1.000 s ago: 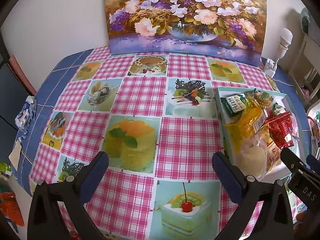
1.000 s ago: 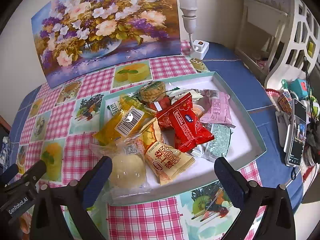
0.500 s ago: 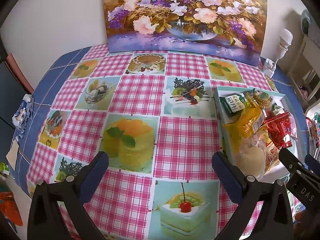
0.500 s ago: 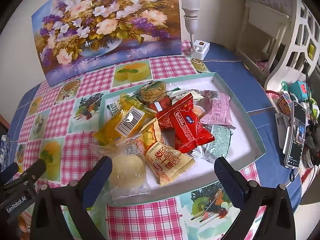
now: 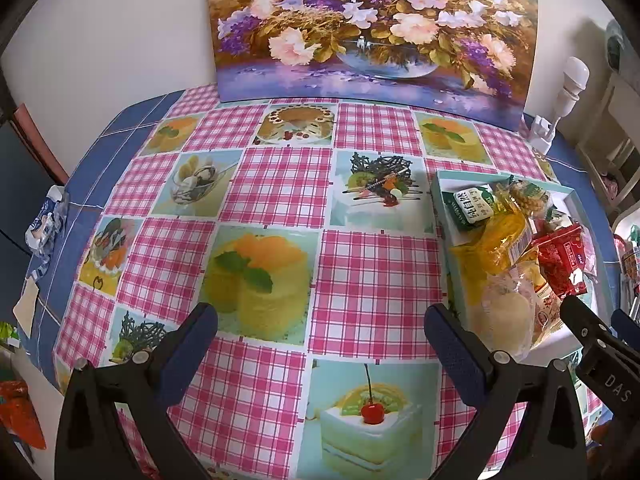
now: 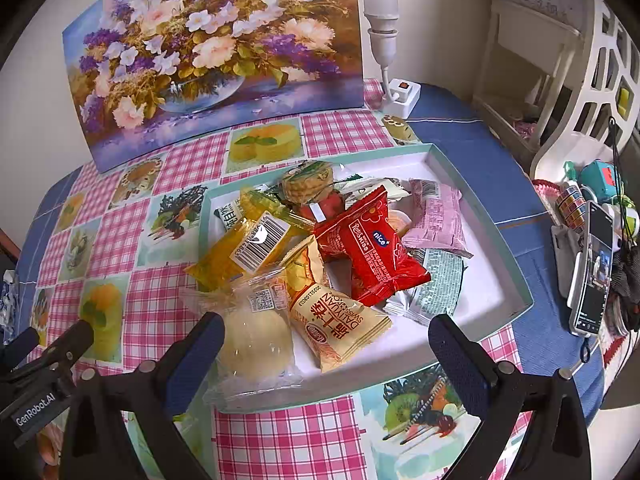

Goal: Organize snacks

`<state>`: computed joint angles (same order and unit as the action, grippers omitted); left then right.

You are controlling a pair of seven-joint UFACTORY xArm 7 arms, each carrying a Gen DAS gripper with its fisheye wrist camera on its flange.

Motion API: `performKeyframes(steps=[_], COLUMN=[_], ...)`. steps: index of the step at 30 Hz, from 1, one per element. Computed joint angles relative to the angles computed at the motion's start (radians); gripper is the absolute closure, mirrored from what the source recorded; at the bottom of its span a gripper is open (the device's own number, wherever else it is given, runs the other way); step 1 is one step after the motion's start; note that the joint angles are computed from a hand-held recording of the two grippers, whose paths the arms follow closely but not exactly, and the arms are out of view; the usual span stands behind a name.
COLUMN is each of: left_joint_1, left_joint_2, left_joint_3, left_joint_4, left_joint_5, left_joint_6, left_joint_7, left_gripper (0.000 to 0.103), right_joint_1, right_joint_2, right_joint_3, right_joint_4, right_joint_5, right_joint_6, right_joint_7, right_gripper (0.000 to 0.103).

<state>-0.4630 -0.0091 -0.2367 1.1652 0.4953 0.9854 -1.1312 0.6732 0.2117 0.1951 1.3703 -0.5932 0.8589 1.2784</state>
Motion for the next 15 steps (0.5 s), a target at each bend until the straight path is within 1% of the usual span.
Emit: performKeyframes(steps=[15], left_joint_1=[-0.003], left_joint_2=[-0.003], left_joint_3=[-0.002], left_joint_4=[-0.007], left_joint_5=[0.019], left_joint_6=[-0.006], left_joint_7=[-0.013], left_gripper=[0.000], right_joint_1=[0.004], right_joint_2=[0.008], right_joint_3=[-0.001], right_joint_4=[0.008], right_joint_5=[0.010], right_joint_6=[0.007], right_joint_7=[-0.003], right_gripper=[0.000])
